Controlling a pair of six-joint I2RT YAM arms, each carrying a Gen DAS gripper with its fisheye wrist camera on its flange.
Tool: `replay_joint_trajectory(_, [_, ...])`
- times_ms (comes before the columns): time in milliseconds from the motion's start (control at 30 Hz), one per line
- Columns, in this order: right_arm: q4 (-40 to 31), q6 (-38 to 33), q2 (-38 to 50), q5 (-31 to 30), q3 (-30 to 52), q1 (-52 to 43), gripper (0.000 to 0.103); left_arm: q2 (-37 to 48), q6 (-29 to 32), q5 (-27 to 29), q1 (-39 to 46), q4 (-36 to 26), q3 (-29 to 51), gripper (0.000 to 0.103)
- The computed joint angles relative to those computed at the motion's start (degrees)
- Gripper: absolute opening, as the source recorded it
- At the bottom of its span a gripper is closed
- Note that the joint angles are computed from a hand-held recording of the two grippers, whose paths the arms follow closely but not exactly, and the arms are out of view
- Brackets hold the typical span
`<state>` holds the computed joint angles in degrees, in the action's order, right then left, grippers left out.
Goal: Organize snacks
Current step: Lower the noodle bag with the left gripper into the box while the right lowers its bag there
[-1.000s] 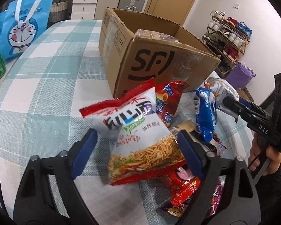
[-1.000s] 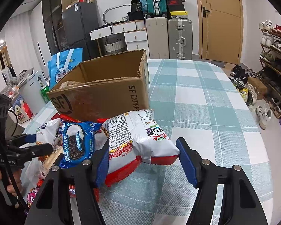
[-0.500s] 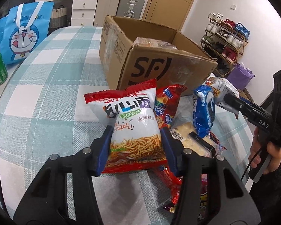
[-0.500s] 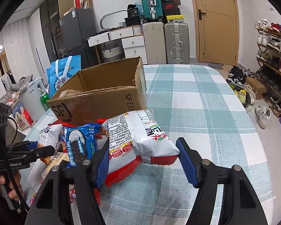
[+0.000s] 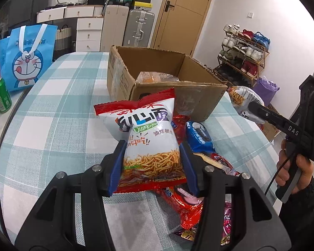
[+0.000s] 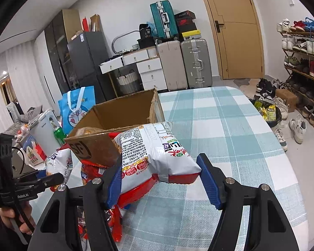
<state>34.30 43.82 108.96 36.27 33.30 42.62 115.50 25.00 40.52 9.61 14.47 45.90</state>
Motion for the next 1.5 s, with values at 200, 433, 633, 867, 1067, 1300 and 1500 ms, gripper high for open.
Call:
replay_joint_trajectory(200, [0.9,-0.9,-0.4,0.3,0.3,0.9,0.067,-3.7,0.5,0.5,0.5,2.5,-3.7,0.048])
replay_joint_trajectory(433, [1.5,-0.9,-0.9,1.0,0.2,1.8,0.067,-7.5,0.9,1.3,1.0,1.7,-5.8,0.048])
replay_joint_trajectory(633, [2.1,-0.6,-1.0,1.4,0.3,2.2,0.067,-9.0,0.9,2.1,1.7,0.2,-5.2,0.048])
replay_joint_trajectory(867, [2.2,-0.2,-0.8,1.5,0.8,2.3,0.067,-10.4,-0.1,2.1,1.5,-0.2,-4.4,0.049])
replay_joint_trajectory(1067, [2.3,-0.9,-1.7,1.0,1.4,1.9,0.067,-10.7,-2.3,1.1,-0.5,-0.8,-2.1,0.049])
replay_joint_trajectory(1300, [-2.5,-1.8,-2.3,-0.2,5.6,0.3,0.067,-10.0,-6.0,-1.5,-3.8,-2.4,3.0,0.049])
replay_joint_trajectory(1500, [-5.0,-2.9,-1.5,-3.0,9.4,-2.2,0.067,-7.6,-9.0,-4.2,-7.0,-4.5,8.9,0.049])
